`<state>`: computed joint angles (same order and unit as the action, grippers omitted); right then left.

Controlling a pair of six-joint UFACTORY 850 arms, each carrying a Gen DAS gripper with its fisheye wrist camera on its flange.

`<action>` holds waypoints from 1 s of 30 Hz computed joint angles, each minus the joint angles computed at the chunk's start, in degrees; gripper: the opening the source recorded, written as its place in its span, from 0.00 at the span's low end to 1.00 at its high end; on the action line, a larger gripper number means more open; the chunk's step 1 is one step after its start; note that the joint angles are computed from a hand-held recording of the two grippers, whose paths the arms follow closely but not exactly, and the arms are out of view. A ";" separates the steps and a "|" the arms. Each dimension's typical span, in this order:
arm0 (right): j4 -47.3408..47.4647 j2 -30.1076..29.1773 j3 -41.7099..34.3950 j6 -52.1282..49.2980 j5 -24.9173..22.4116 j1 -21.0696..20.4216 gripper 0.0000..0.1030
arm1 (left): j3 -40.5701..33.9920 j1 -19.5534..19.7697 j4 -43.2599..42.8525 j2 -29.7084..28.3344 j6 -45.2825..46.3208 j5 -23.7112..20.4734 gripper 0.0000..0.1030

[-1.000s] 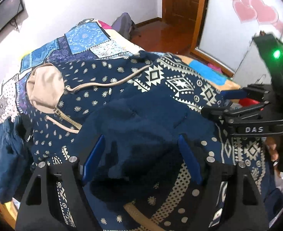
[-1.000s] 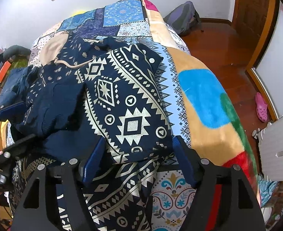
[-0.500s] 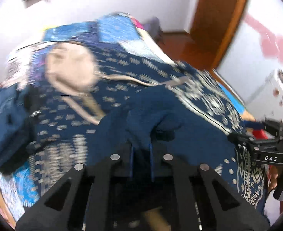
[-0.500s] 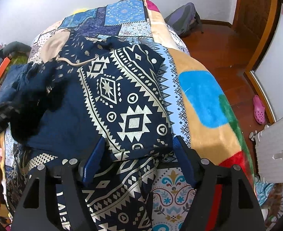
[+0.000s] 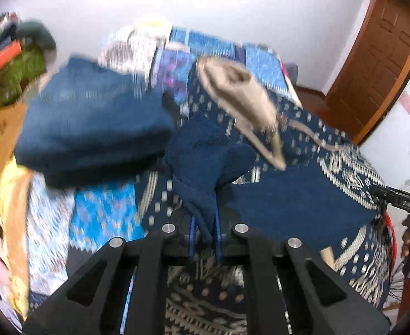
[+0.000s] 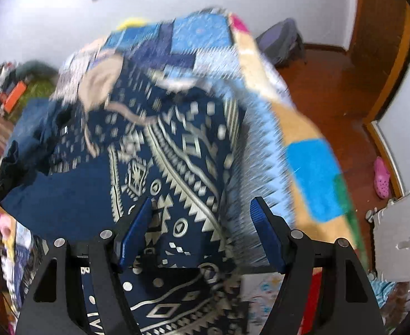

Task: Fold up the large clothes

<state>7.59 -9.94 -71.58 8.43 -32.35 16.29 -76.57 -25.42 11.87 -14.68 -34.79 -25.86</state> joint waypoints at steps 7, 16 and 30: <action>-0.90 -1.11 0.36 1.17 -0.98 1.06 0.67 | 3.54 0.74 -2.47 -0.67 1.07 -5.57 0.40; 1.23 -0.80 0.87 1.24 -1.58 0.39 0.69 | 8.87 3.06 2.51 1.44 -5.25 -8.01 0.48; -11.85 -2.42 -8.43 3.46 -1.33 3.99 0.69 | 0.39 1.51 13.32 1.08 -9.03 -6.15 0.53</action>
<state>-4.26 -12.36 -80.01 11.89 -33.68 20.28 -76.18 -23.91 25.19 -13.60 -43.82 -32.01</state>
